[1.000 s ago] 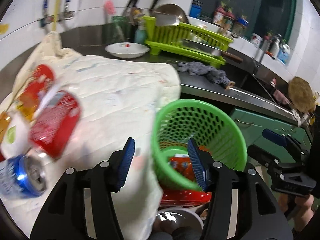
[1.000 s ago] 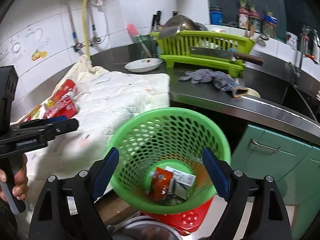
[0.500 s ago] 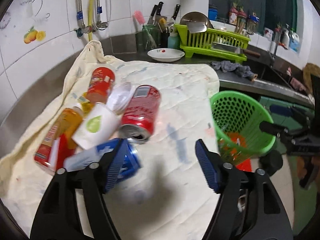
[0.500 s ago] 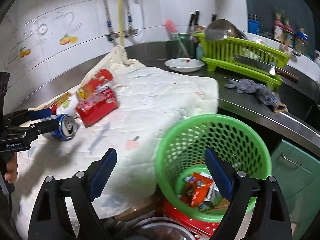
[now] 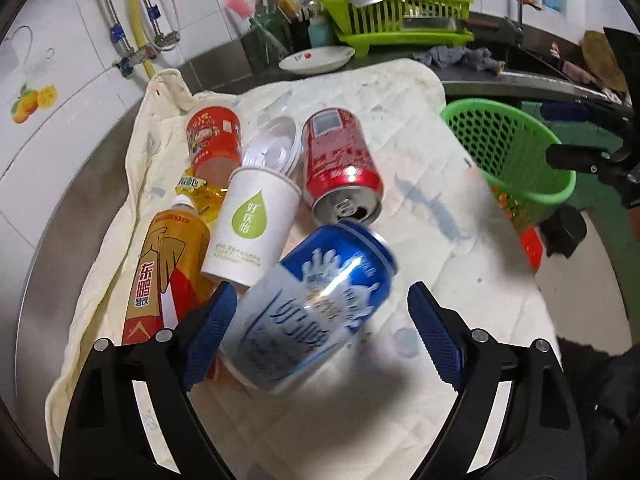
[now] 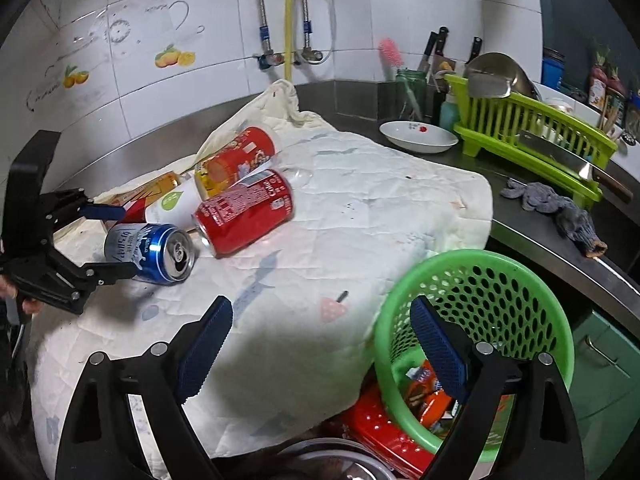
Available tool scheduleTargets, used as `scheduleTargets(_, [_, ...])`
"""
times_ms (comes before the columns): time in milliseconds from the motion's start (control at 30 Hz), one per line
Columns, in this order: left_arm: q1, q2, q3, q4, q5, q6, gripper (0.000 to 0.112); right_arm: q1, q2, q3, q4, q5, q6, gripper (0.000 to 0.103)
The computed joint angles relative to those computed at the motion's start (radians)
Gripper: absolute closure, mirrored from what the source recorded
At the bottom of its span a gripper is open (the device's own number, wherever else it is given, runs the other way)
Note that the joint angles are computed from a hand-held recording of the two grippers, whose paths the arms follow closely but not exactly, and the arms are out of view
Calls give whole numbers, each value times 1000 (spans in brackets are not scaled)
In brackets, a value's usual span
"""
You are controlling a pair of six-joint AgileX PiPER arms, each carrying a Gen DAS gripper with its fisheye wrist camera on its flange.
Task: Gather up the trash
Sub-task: 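Grasp the blue milk-beer can with the left tool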
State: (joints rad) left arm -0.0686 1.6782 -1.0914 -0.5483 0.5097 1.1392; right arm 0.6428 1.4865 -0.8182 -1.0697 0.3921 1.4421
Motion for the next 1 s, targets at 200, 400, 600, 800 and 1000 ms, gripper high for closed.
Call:
scheduleTargets(200, [35,81,-93,27,99,31,25,8,58,-68,81,2,-95,16])
scheduleTargets(400, [53,102,-109,-39,123,73,25,-20,126,-172,258,-9,-289,16])
scheduleTargets(600, [46,104,-111,-24,117,81,25,-65,178,-254,487,-32,-493,16])
scheduleTargets(800, [43,148,-172,8,154,78,22,-63,189,-263,522,-28,-525,16])
scheduleTargets(1000, [37,176,-207,35,220,69,20,-75,189,-263,551,-32,-559,16])
